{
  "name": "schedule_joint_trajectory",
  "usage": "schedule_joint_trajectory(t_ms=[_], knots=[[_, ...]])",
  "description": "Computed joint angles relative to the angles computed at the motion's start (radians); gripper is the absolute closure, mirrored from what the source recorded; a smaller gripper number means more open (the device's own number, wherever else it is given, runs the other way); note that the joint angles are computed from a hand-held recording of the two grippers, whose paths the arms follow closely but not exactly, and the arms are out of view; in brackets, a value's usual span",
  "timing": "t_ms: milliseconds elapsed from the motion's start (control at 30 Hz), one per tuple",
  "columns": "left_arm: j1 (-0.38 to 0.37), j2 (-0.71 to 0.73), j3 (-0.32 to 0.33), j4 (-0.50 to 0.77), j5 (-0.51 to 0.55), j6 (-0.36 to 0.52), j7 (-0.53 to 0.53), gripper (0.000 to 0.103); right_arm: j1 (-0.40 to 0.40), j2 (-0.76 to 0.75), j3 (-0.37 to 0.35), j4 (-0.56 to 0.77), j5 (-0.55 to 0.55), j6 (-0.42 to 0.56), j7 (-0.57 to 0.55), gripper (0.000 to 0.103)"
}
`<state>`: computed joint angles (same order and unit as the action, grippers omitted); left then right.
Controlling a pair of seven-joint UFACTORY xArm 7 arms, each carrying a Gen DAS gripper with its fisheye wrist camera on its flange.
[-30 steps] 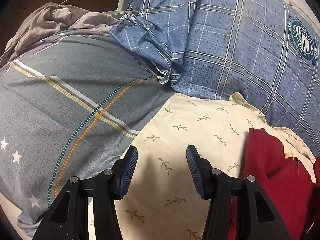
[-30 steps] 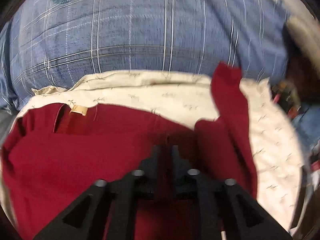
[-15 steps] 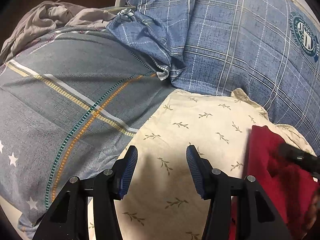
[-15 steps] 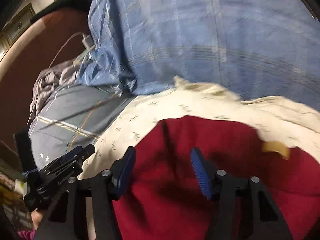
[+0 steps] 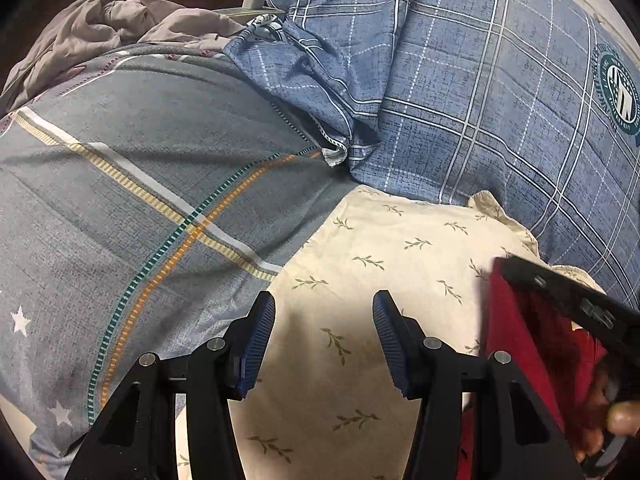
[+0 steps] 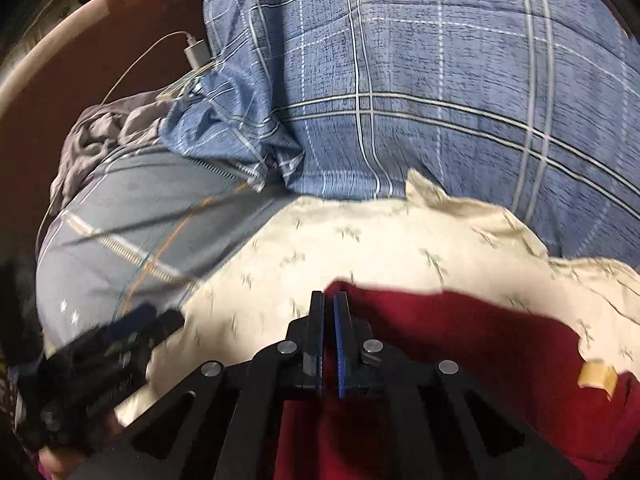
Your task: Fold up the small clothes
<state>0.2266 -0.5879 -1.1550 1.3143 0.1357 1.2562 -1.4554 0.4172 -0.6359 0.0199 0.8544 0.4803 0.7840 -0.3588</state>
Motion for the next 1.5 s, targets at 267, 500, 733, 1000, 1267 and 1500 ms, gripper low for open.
schedule_joint_trajectory(t_ms=[267, 500, 733, 1000, 1267, 1500], knots=[[0.033, -0.016, -0.024, 0.019, -0.014, -0.009, 0.047, 0.052, 0.009, -0.035, -0.033, -0.020, 0.031, 0.015, 0.030, 0.096], [0.038, -0.039, -0.021, 0.024, -0.054, -0.032, 0.092, 0.052, -0.092, -0.185, -0.132, -0.023, -0.082, 0.211, -0.098, 0.045], [0.128, -0.071, -0.077, 0.074, -0.111, -0.004, 0.163, 0.052, -0.171, -0.211, -0.125, -0.100, -0.118, 0.241, -0.186, 0.046], [0.182, -0.149, -0.074, 0.076, -0.203, -0.030, 0.238, 0.052, -0.212, -0.296, -0.020, -0.171, -0.216, 0.064, -0.143, 0.101], [0.223, -0.215, -0.061, 0.079, -0.300, -0.028, 0.324, 0.052, -0.232, -0.285, 0.007, -0.185, -0.286, 0.037, 0.028, 0.091], [0.228, -0.267, -0.036, 0.066, -0.352, -0.041, 0.357, 0.050, -0.102, -0.478, -0.061, -0.212, -0.173, 0.184, 0.050, 0.064]])
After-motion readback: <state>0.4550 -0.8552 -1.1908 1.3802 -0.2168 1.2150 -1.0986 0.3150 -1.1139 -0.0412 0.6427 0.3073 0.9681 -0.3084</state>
